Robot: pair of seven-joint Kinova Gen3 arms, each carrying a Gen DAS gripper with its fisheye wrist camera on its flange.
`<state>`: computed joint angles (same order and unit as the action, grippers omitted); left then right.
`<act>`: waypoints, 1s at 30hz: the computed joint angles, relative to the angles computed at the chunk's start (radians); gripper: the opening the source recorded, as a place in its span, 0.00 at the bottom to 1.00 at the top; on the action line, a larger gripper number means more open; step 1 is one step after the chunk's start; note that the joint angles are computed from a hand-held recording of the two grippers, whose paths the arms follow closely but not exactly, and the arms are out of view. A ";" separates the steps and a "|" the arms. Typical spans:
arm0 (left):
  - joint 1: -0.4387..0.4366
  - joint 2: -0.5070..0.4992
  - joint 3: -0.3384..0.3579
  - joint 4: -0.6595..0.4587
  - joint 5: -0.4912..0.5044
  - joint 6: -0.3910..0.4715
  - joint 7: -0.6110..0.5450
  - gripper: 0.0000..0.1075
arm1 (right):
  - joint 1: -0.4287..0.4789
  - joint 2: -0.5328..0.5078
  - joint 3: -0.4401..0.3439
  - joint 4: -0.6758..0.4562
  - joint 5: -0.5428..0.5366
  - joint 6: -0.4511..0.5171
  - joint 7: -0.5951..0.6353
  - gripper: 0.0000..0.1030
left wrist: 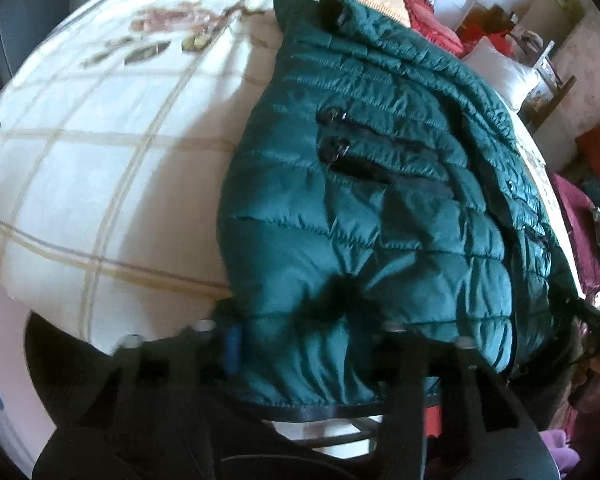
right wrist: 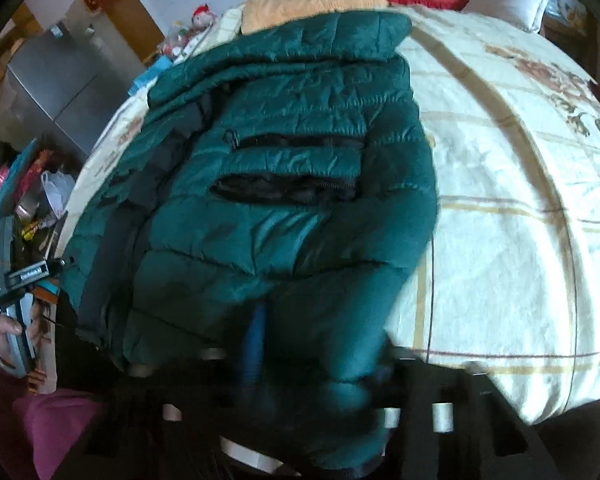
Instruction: Fold large clothes
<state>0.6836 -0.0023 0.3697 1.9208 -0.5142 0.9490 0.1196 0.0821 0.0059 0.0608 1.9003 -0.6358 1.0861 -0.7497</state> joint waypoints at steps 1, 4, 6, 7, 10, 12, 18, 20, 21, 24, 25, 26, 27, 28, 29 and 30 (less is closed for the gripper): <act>0.000 -0.011 0.000 -0.001 -0.010 0.000 0.002 0.22 | 0.005 -0.003 0.005 -0.004 -0.015 0.005 0.014 0.19; -0.033 -0.080 -0.004 0.019 -0.029 -0.054 0.013 0.15 | 0.019 -0.001 0.018 -0.042 -0.066 0.047 0.043 0.17; -0.062 -0.097 0.018 0.005 -0.059 -0.044 0.010 0.15 | 0.036 0.003 0.029 -0.076 -0.116 0.089 0.069 0.17; -0.075 -0.101 0.033 -0.004 -0.080 -0.029 0.016 0.15 | 0.042 0.006 0.031 -0.096 -0.137 0.104 0.077 0.16; -0.105 -0.108 0.060 -0.037 -0.134 0.000 0.019 0.15 | 0.055 0.013 0.034 -0.138 -0.183 0.121 0.083 0.16; -0.128 -0.112 0.060 -0.052 -0.162 -0.003 0.020 0.15 | 0.058 0.024 0.029 -0.169 -0.207 0.115 0.074 0.16; -0.214 -0.105 0.023 -0.094 -0.208 -0.067 0.026 0.15 | 0.045 0.075 -0.007 -0.260 -0.257 0.030 0.003 0.16; -0.240 -0.085 -0.002 -0.124 -0.211 -0.087 0.001 0.15 | 0.037 0.113 -0.023 -0.306 -0.267 -0.004 -0.046 0.16; -0.253 -0.065 -0.020 -0.150 -0.205 -0.095 -0.024 0.15 | 0.036 0.127 -0.032 -0.324 -0.264 -0.015 -0.066 0.16; -0.271 -0.002 -0.067 -0.229 -0.187 -0.098 -0.098 0.15 | 0.023 0.196 -0.064 -0.419 -0.240 -0.046 -0.157 0.16; -0.268 0.025 -0.081 -0.260 -0.197 -0.085 -0.112 0.15 | 0.020 0.210 -0.075 -0.442 -0.226 -0.055 -0.180 0.16; -0.261 0.046 -0.097 -0.283 -0.204 -0.077 -0.122 0.15 | 0.005 0.234 -0.086 -0.477 -0.199 -0.078 -0.220 0.16; -0.258 0.073 -0.115 -0.313 -0.205 -0.071 -0.142 0.15 | -0.002 0.252 -0.094 -0.507 -0.176 -0.089 -0.251 0.16; -0.259 0.101 -0.135 -0.344 -0.200 -0.068 -0.167 0.15 | -0.014 0.272 -0.102 -0.541 -0.145 -0.102 -0.288 0.16; -0.257 0.119 -0.152 -0.362 -0.195 -0.070 -0.178 0.15 | -0.025 0.294 -0.107 -0.578 -0.115 -0.108 -0.325 0.16; -0.260 0.139 -0.171 -0.385 -0.182 -0.071 -0.194 0.15 | -0.035 0.318 -0.111 -0.618 -0.084 -0.110 -0.360 0.16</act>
<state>0.4239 0.1371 0.1989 1.5354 -0.6967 0.8777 -0.0744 0.0469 0.3235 -0.0501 1.2819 -0.7194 0.9759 -1.1100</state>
